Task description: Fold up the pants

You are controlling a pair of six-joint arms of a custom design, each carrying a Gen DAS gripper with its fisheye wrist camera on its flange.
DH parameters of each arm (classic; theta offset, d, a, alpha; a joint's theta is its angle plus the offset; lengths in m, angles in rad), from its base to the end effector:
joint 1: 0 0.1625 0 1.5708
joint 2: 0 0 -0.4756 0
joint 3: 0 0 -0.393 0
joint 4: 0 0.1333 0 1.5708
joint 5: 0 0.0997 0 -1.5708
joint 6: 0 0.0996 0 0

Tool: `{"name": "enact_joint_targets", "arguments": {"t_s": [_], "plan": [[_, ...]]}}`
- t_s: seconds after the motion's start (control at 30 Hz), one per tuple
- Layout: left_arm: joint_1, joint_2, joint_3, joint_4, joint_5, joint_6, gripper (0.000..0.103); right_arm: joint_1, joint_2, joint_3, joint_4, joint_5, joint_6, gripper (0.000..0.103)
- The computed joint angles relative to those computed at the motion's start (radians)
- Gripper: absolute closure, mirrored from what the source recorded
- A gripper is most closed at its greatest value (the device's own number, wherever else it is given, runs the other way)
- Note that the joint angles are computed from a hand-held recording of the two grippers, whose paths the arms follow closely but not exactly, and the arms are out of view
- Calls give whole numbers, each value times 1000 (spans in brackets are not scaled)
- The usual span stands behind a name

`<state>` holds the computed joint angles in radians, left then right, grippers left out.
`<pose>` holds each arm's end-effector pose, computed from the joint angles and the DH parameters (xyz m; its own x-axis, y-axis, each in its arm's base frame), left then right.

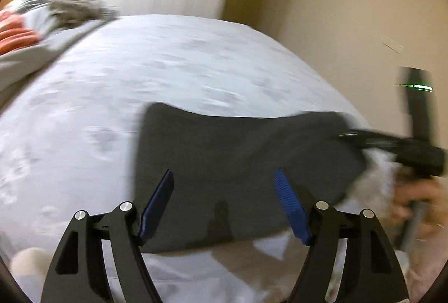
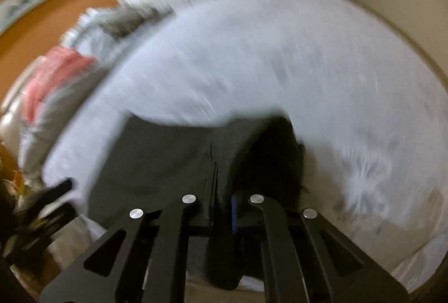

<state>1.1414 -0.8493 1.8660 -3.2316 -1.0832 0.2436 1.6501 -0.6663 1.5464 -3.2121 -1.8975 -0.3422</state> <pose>-0.1084 -0.6691 0.1749 -0.8129 0.2841 -0.5084 0.5451 0.6786 -0.4924 0.1613 -0.7511 0.1540 -0.8867 -0.1050 0.4503 -0.3767 0.7288 -0.5718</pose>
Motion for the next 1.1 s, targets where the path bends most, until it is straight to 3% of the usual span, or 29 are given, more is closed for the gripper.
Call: {"name": "enact_joint_targets", "arguments": {"t_s": [0.07,0.13,0.2,0.23,0.27,0.33,0.37,0.43,0.47,0.57,0.63,0.67,0.7,0.77,0.83,0.93,1.03,1.07,1.1], "plan": [[26,-4,-25,10,15,-25,31,-3,-1,2,-10,-11,18,89],[55,3,-55,37,6,-68,31,-11,42,-57,77,-172,15,80],[86,2,-87,117,-22,-131,31,-28,49,-35,61,-231,71,60],[102,7,-104,153,-41,-157,31,-34,29,8,8,-197,106,50],[118,9,-118,194,-66,-196,31,-37,8,50,-34,-189,154,32],[144,13,-137,249,-126,-253,31,-37,-3,87,-77,-192,180,28],[158,18,-145,284,-164,-291,31,-43,-13,100,-46,-170,191,29],[185,32,-169,330,-235,-348,31,-60,-25,111,26,-99,231,29],[189,37,-162,296,-243,-351,31,-78,-29,119,53,-39,269,28],[190,46,-163,275,-274,-314,31,-108,-14,143,-11,62,276,9],[200,55,-184,303,-326,-298,39,-100,8,127,-36,59,268,11],[203,61,-203,330,-344,-282,70,-97,17,111,-32,68,258,40],[204,64,-222,366,-349,-277,83,-95,24,84,5,74,263,65],[216,55,-249,424,-412,-318,86,-100,17,58,56,111,319,74],[209,12,-224,440,-445,-320,86,-94,-7,79,45,156,322,75],[174,-49,-152,457,-383,-287,85,-69,-56,155,39,168,292,75],[158,-52,-118,502,-269,-311,76,-63,-64,228,30,93,280,72],[157,-39,-112,495,-228,-322,67,-66,-53,227,32,61,285,68],[160,-30,-105,471,-219,-333,64,-71,-46,229,32,49,295,59]]}}
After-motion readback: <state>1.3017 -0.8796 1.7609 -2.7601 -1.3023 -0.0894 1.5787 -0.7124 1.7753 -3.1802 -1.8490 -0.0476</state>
